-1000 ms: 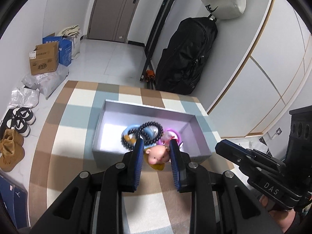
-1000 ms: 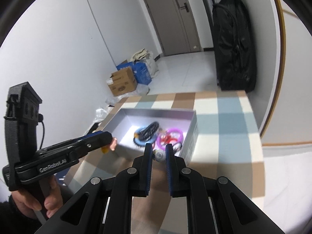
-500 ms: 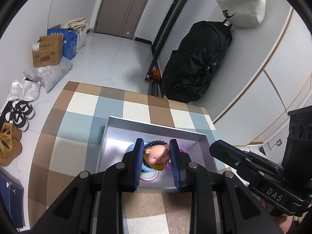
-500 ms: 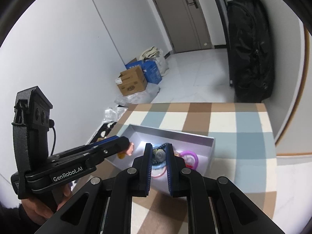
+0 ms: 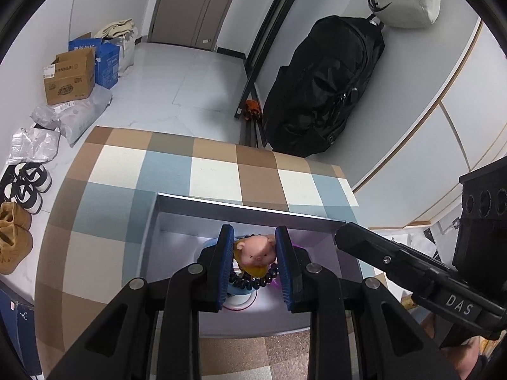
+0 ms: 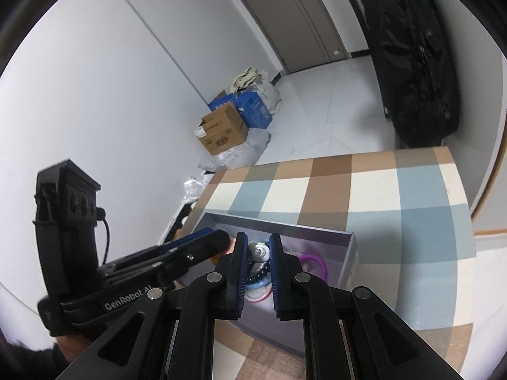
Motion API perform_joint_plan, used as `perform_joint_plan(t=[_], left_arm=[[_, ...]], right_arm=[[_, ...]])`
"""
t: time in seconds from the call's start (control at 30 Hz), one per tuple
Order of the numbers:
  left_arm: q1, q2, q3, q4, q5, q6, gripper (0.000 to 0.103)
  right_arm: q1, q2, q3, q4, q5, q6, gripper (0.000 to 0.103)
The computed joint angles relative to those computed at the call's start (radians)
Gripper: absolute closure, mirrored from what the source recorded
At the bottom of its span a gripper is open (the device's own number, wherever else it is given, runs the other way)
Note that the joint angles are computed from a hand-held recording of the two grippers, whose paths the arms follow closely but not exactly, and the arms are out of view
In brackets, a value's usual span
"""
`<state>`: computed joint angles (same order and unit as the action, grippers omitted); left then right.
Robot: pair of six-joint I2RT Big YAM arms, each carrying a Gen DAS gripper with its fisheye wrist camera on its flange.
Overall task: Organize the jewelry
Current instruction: 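Lower the pig (left) and white charm (right) into the box and open both, then withdraw both open grippers up from the silver box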
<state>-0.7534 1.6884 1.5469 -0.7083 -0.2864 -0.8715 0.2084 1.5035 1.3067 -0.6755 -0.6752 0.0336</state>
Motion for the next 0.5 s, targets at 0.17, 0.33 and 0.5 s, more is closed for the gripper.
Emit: perform_joint_plan(t=[0.17,0.33,0.5], left_arm=[[0.012,-0.009,-0.019,0.025,0.038,-0.009,0.082],[0.018,-0.009,-0.023,0.068,0.074,0.002,0.082],[0.015,-0.005,-0.019,0.068,0.06,-0.004,0.079]], right_arm=[[-0.01,0.026,0.016,-0.037,-0.044,-0.002,0.09],[-0.015,0.037,0.022,-0.05,-0.055,0.012,0.088],[-0.016,0.026,0.015,-0.015,-0.043,0.032,0.081]])
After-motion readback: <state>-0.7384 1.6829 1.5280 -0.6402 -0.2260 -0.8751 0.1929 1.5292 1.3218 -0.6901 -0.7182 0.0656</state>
